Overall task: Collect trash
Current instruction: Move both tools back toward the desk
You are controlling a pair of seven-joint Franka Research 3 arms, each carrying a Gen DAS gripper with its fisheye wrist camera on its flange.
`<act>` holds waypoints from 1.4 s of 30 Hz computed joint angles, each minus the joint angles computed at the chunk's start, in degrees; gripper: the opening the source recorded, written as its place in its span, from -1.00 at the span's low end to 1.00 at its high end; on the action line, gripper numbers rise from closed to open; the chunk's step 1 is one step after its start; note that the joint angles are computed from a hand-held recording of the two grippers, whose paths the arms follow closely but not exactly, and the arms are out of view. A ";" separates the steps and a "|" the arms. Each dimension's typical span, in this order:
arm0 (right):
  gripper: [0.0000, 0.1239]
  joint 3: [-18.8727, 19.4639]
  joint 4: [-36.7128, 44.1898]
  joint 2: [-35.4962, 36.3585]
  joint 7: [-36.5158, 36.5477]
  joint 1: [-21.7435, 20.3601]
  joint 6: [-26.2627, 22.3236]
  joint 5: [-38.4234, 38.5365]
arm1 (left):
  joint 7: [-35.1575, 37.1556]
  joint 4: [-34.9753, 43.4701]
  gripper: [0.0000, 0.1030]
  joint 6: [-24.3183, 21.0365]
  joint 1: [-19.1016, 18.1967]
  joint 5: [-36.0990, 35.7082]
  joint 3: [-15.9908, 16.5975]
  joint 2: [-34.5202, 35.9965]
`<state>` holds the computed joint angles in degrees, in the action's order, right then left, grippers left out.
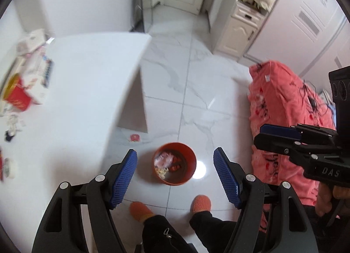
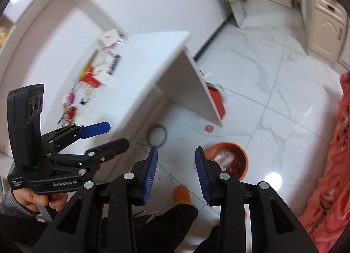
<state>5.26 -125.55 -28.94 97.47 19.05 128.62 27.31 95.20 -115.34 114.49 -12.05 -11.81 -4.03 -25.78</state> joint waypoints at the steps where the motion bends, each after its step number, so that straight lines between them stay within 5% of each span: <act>1: -0.30 -0.13 0.90 0.30 -0.79 0.58 0.11 0.60 | -0.21 -0.29 0.44 0.06 0.38 0.37 0.18 -1.11; 4: -0.04 0.11 3.46 1.45 -3.25 1.92 0.72 1.46 | -2.54 -1.11 0.62 0.73 1.26 1.92 -0.14 -4.01; 18: 0.23 2.64 17.73 12.75 -12.93 7.62 -2.67 4.86 | -10.52 -4.13 0.72 0.06 4.54 8.98 2.61 -13.26; 20: 0.29 3.24 20.61 15.16 -13.87 8.25 -3.27 4.86 | -11.57 -4.64 0.86 -0.09 5.41 9.89 3.01 -14.30; 33: 0.30 7.09 42.74 34.68 -13.56 12.66 -5.65 -0.79 | -12.07 -5.48 0.87 -1.00 10.42 13.26 8.03 -15.78; 42: 0.30 7.07 66.18 52.98 -9.17 18.45 -11.04 -8.84 | -7.79 -4.69 0.87 1.00 14.85 12.46 12.06 -10.73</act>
<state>12.33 -59.36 24.04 88.30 37.50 117.58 18.47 87.41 -120.03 115.49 2.79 0.64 8.02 -36.51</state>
